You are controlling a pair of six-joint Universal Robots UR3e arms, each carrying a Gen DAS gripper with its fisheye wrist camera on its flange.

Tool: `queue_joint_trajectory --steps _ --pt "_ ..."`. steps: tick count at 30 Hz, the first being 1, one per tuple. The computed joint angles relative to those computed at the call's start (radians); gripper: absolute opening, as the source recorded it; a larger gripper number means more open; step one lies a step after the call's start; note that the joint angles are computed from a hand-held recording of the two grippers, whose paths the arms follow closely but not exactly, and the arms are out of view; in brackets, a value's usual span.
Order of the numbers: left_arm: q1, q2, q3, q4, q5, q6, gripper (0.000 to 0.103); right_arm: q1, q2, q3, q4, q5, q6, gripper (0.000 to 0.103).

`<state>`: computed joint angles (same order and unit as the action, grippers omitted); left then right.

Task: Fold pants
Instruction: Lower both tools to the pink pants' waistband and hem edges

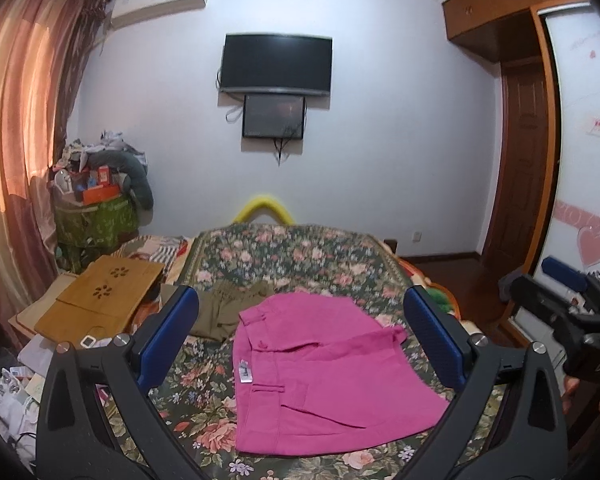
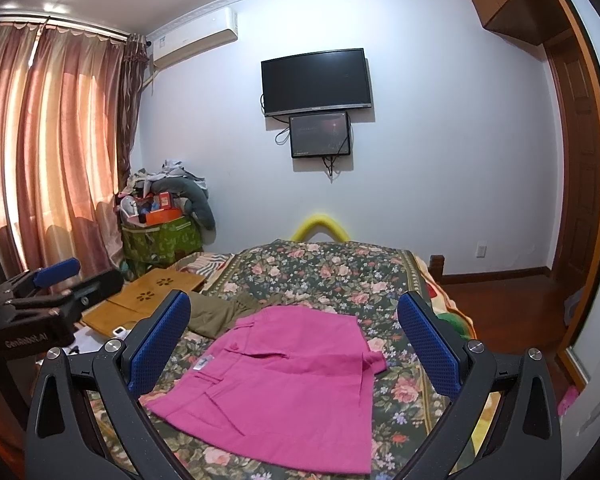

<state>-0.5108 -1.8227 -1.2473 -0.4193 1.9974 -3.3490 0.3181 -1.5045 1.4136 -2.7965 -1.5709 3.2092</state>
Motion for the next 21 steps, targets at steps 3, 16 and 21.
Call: queue_joint_trajectory --steps 3,16,21 --pt "0.044 -0.034 0.050 -0.067 -0.063 -0.013 0.103 -0.005 0.044 -0.032 0.005 -0.010 -0.019 0.103" --pt "0.197 -0.394 0.469 -0.364 -0.162 0.011 0.103 -0.113 0.263 -0.154 0.182 0.027 -0.062 0.103" --pt "0.264 -0.559 0.674 -0.486 -0.238 0.009 0.103 -0.157 0.338 -0.230 0.285 0.056 -0.100 0.103"
